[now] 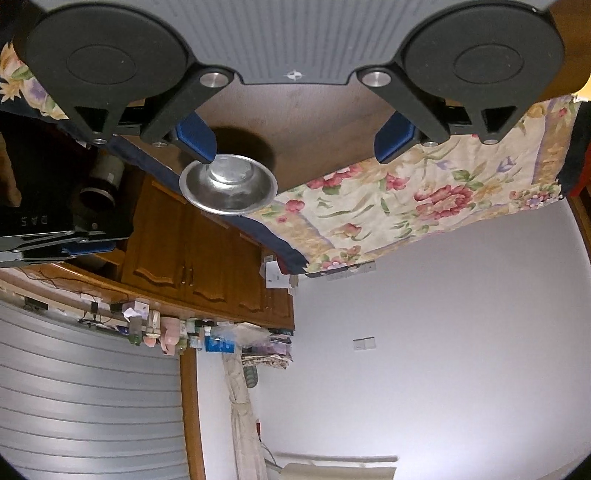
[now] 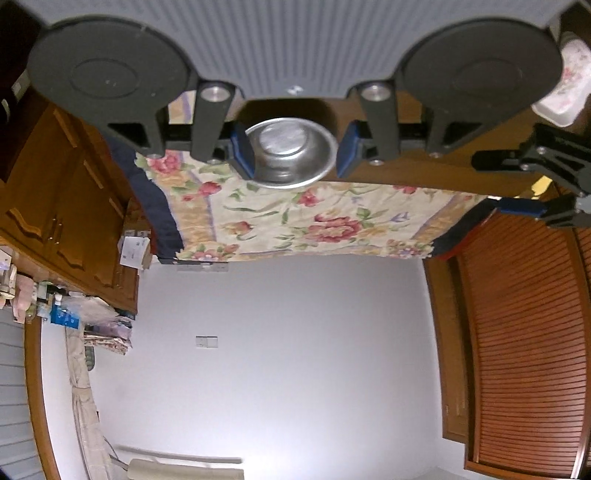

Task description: Organize plates and bowls

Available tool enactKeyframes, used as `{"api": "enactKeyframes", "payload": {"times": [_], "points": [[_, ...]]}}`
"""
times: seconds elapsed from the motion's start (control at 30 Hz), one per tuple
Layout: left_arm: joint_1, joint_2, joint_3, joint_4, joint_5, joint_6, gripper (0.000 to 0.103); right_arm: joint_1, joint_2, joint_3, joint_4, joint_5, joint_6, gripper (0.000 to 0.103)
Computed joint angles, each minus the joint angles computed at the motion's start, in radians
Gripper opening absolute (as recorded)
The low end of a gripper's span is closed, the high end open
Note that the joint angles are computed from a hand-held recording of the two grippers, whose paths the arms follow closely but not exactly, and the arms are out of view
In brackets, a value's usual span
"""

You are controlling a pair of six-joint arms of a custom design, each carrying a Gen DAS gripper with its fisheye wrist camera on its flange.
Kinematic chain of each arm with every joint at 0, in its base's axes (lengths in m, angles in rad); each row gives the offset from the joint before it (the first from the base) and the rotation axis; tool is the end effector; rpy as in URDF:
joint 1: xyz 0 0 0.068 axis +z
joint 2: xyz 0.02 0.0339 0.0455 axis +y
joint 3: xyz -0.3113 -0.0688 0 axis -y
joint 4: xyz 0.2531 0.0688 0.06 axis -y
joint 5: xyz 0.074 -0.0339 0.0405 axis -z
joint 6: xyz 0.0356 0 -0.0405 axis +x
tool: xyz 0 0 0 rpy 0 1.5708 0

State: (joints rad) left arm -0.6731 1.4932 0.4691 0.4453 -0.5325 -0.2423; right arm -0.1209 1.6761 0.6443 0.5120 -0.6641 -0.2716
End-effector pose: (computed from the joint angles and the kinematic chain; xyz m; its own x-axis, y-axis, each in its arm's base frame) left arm 0.2195 -0.1519 0.1816 -0.4644 0.1059 -0.8793 0.0962 0.9930 0.0687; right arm 0.3230 -0.0171 0.1860 -0.3580 -0.1693 -0.9182 -0.5524 0.8313 0.0621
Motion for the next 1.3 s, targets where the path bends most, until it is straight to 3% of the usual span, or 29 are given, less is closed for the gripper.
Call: {"api": "enactKeyframes", "payload": {"times": [0.1, 0.27, 0.7, 1.3], "points": [[0.035, 0.039, 0.042, -0.003, 0.036, 0.017, 0.095, 0.002, 0.043, 0.028, 0.008, 0.008, 0.001, 0.056], [0.101, 0.102, 0.112, -0.011, 0.127, 0.036, 0.094, 0.008, 0.118, 0.076, 0.009, 0.025, 0.011, 0.056], [0.198, 0.281, 0.283, -0.049, 0.256, 0.084, 0.089, 0.034, 0.278, 0.223, -0.07, 0.065, 0.01, 0.056], [0.258, 0.468, 0.469, -0.126, 0.403, 0.07, 0.071, 0.041, 0.372, 0.328, -0.159, 0.044, 0.036, 0.056]]}}
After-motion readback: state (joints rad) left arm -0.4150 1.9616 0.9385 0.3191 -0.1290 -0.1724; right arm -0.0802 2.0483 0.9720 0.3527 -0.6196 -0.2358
